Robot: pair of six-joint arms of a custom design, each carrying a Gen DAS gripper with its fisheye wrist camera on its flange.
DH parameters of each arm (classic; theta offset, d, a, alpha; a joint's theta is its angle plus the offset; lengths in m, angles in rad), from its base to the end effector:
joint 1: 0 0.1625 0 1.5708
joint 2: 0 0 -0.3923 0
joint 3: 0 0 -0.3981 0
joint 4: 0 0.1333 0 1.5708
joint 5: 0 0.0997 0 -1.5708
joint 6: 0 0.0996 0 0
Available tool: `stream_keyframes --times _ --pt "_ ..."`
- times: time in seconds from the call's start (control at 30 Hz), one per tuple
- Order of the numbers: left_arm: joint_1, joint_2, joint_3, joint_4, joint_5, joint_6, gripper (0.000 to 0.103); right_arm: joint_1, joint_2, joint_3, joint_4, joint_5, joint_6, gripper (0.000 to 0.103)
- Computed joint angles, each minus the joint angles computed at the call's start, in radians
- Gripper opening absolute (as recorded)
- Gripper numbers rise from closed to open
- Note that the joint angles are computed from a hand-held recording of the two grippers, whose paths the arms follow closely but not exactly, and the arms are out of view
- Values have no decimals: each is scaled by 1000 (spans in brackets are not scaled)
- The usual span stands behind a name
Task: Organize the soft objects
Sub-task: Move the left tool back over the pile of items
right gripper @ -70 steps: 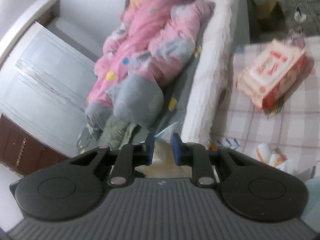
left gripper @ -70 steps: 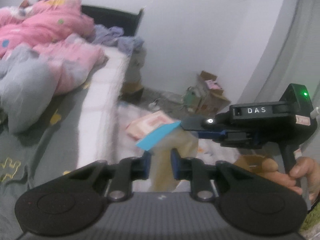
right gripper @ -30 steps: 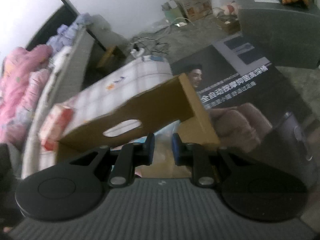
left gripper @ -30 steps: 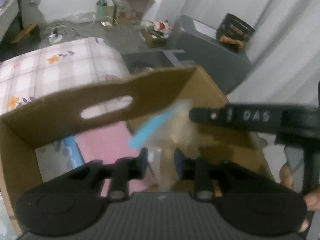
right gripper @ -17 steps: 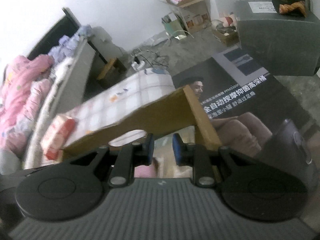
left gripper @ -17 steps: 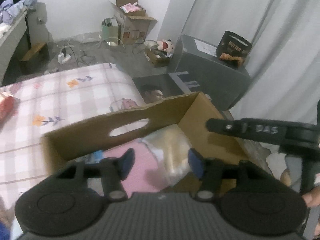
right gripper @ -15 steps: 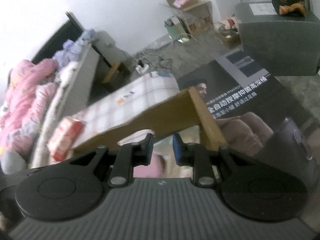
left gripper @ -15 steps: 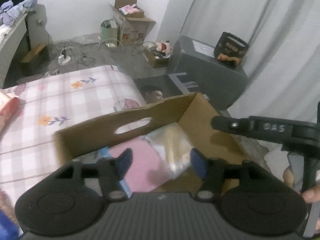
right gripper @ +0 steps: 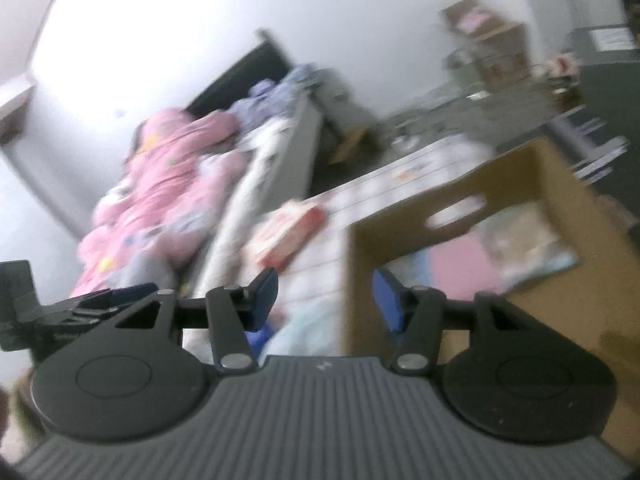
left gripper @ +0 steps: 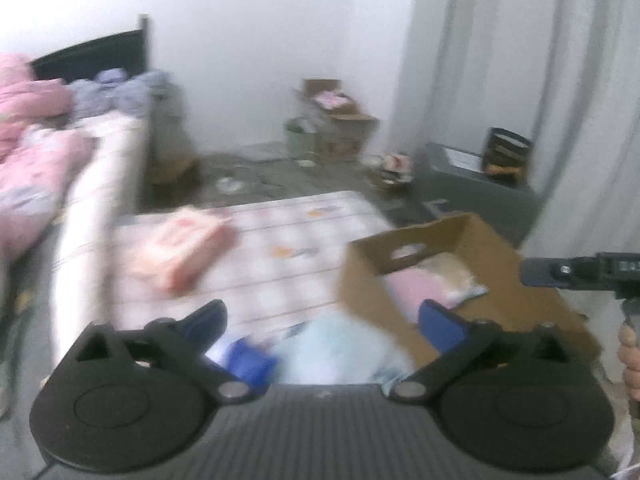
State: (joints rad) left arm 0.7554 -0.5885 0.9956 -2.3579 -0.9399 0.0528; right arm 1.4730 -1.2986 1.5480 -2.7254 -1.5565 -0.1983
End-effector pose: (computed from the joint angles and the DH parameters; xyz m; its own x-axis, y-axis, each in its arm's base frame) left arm -0.4611 -0.6981 0.1849 -0.6762 0.4708 -0.5666 0.7127 0.6127 -0.3415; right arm 0.0725 -0.6413 0.4590 -0.9886 -0.0363 0.1463 -0.1371 0.6196 -0.7729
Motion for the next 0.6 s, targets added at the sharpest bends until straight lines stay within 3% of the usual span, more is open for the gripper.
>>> stream_keyframes --times 0.23,0.6 --pt "33 -200 291 -121 107 -67 103 75 44 61 5 55 18 53" --pt "93 -354 528 -219 80 -69 103 162 216 -21 72 22 103 53"
